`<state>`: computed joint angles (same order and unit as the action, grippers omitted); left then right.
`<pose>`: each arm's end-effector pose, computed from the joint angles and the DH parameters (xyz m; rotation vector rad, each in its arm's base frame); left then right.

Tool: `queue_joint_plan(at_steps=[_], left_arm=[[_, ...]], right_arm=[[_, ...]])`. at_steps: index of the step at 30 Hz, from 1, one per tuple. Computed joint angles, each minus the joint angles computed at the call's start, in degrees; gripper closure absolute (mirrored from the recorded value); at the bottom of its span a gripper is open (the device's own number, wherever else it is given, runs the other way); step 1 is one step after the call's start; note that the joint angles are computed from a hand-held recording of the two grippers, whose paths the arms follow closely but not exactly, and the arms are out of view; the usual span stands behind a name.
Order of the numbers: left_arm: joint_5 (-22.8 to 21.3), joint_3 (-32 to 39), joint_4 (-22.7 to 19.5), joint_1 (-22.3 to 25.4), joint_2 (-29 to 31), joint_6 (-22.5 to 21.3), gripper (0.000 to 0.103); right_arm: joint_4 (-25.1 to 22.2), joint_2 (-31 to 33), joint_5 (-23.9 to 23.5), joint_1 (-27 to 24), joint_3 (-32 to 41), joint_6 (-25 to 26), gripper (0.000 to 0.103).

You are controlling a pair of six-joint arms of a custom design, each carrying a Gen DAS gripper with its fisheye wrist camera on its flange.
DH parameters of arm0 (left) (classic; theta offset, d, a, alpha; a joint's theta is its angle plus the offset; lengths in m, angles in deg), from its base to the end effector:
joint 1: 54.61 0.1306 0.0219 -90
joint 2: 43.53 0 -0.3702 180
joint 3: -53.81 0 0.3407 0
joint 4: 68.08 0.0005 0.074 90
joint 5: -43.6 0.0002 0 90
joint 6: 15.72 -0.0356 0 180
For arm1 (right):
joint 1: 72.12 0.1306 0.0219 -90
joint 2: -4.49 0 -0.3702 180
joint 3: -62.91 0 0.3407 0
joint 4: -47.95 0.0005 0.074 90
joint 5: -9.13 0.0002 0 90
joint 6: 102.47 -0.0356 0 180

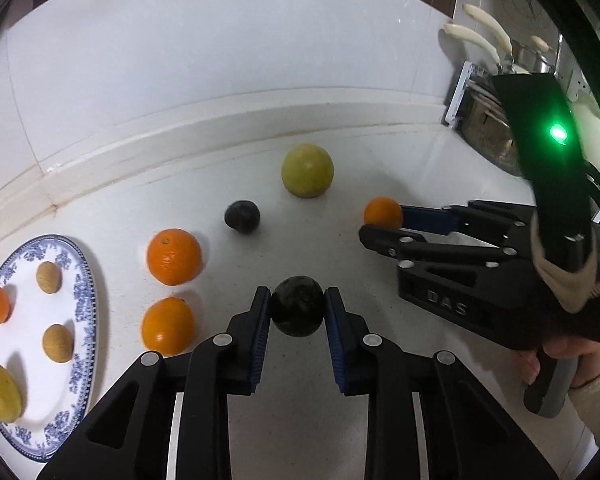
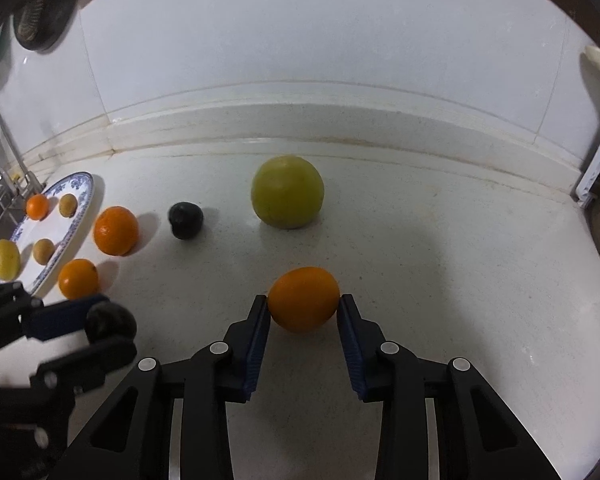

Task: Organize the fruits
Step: 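Grasp a dark purple plum with the left tool while the right tool grasps an orange, then carry the plum and orange onto the blue-and-white plate and open both tools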

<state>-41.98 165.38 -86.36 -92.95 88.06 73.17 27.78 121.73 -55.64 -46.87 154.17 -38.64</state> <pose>0.5263 -0.4204 0.2228 0.8072 2.1253 -0.4347 0.5232 0.2294 0.2338 0.2230 2.2713 -0.0614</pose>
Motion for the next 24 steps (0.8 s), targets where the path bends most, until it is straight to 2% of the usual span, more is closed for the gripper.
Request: queue_joint_plan(at_steps=[12, 24], left_arm=[[0.5, -13.6, 9.2, 1.4, -9.4, 0.5, 0.076], [0.2, -26.3, 17.7, 4.0, -18.5, 1.5, 0.076]], right_arm=[[3.0, -6.4, 5.7, 5.9, -4.8, -2.2, 0.067], [3.0, -7.7, 10.8, 12.0, -3.1, -2.2, 0.067]])
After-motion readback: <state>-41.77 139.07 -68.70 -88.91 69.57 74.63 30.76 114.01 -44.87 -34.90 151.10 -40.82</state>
